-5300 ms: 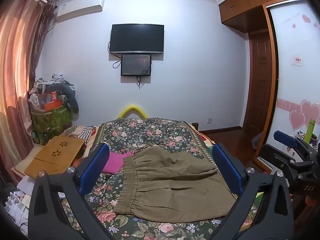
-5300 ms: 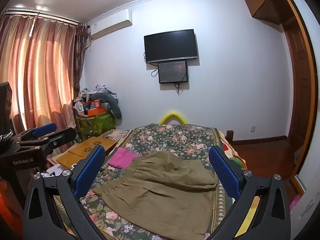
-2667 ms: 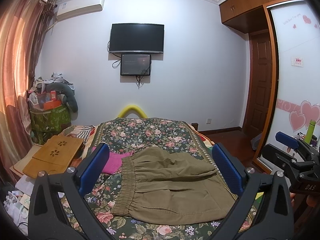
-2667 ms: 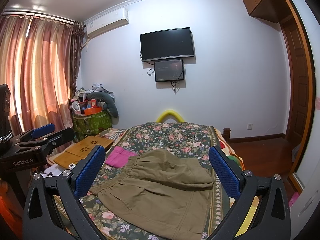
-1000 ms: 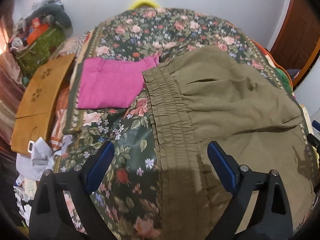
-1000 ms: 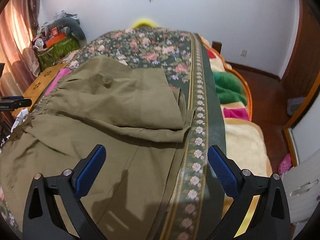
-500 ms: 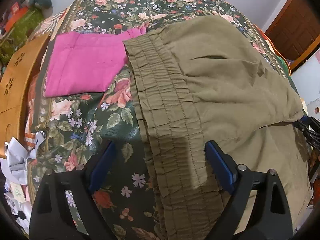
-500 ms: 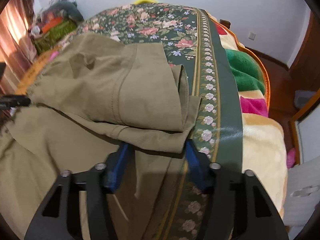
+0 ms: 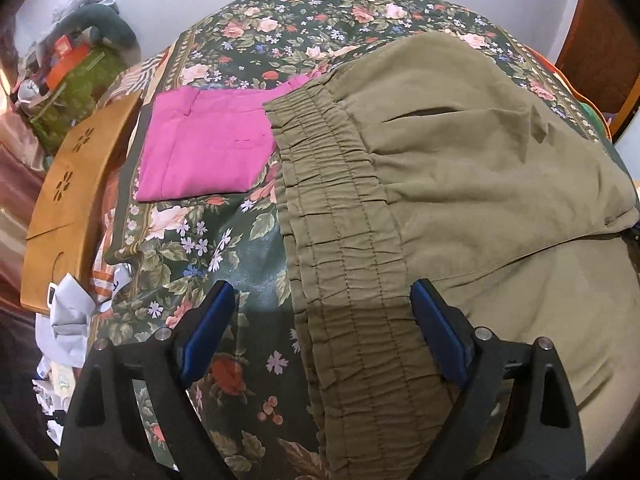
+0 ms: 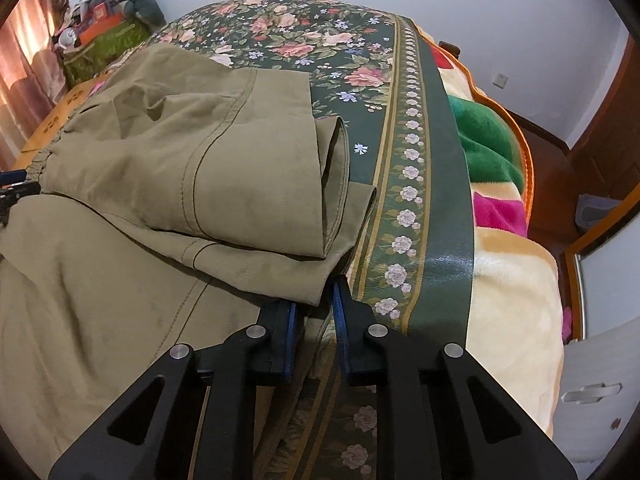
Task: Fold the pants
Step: 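Grasp the pants leg edge with the right tool while the left grasps the elastic waistband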
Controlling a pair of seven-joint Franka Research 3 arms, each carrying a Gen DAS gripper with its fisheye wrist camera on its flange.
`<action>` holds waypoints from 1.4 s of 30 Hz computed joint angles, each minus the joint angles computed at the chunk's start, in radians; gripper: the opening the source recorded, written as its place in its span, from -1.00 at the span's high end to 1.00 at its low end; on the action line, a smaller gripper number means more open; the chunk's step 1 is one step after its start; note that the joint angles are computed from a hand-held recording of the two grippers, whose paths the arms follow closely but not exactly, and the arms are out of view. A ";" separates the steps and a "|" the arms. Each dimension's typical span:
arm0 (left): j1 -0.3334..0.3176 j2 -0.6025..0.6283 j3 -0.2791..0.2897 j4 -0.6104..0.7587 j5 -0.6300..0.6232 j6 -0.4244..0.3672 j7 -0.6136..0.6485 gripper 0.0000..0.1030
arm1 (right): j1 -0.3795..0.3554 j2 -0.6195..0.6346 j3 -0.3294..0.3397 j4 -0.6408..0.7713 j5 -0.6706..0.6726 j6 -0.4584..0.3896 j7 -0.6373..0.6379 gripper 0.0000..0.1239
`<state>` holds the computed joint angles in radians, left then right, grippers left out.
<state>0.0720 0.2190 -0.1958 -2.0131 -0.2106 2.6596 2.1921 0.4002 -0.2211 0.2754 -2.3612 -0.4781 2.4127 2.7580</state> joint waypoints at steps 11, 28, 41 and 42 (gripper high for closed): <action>0.001 -0.065 0.011 -0.017 -0.014 0.001 0.086 -0.76 | -0.008 -0.073 0.018 -0.024 0.020 0.012 -0.008 0.53; -0.022 0.078 -0.002 0.162 0.047 -0.146 0.007 -0.76 | -0.087 -0.031 0.010 -0.027 -0.025 0.194 0.003 0.20; -0.011 0.058 -0.033 0.089 0.025 -0.028 0.085 -0.23 | -0.082 0.026 -0.006 -0.018 -0.056 0.260 -0.031 0.83; -0.025 0.050 -0.022 0.072 0.053 0.009 0.063 -0.12 | -0.082 0.023 0.000 -0.009 -0.077 0.236 -0.033 0.84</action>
<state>0.0475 0.2689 -0.2178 -1.9415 -0.1578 2.6690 2.2551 0.3182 -0.1976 0.2757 -2.3698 -0.5551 2.6490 2.7248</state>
